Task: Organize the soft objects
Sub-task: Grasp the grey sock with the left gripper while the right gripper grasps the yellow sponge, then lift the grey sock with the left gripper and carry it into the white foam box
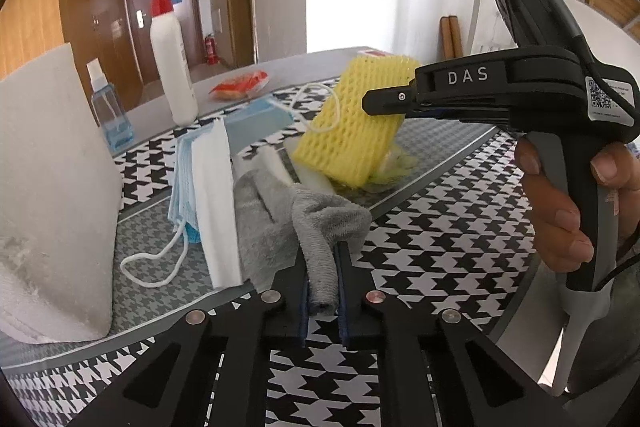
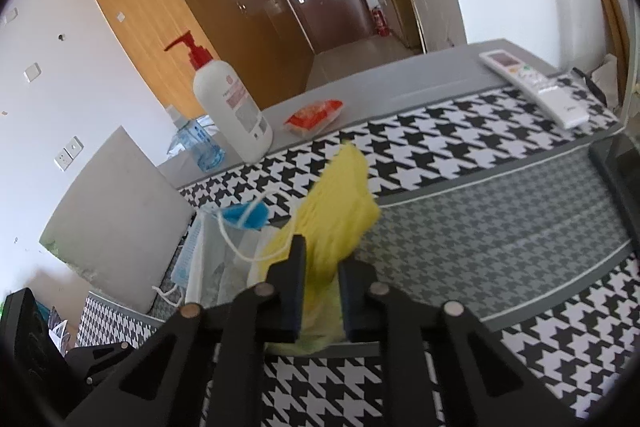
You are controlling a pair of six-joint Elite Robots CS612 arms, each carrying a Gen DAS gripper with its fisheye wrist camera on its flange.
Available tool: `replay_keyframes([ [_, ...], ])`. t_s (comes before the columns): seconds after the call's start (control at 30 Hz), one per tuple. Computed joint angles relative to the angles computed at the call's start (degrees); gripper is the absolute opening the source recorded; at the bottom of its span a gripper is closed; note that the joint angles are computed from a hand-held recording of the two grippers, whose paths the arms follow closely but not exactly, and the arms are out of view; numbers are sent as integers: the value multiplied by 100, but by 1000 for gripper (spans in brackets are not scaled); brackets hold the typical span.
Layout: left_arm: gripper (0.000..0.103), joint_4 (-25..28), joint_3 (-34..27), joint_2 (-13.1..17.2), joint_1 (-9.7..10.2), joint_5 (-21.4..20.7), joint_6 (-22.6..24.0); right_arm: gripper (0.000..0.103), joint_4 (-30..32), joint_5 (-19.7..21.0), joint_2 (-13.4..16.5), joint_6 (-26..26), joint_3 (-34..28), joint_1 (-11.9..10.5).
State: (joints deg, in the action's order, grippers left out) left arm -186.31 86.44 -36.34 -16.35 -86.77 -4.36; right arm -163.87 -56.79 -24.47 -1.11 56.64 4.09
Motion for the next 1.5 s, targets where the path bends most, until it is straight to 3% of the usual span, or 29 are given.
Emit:
replay_keyframes([
  [0.57, 10, -992, 509, -260, -57, 31, 57, 12, -909, -345, -500, -44, 822, -15],
  [1.27, 10, -1647, 851, -506, -55, 208, -77, 12, -1860, -648, -989, -251, 1690, 14],
  [1.5, 10, -1845, 906, -591, -96, 482, -40, 12, -2172, -751, -1080, -375, 1890, 51],
])
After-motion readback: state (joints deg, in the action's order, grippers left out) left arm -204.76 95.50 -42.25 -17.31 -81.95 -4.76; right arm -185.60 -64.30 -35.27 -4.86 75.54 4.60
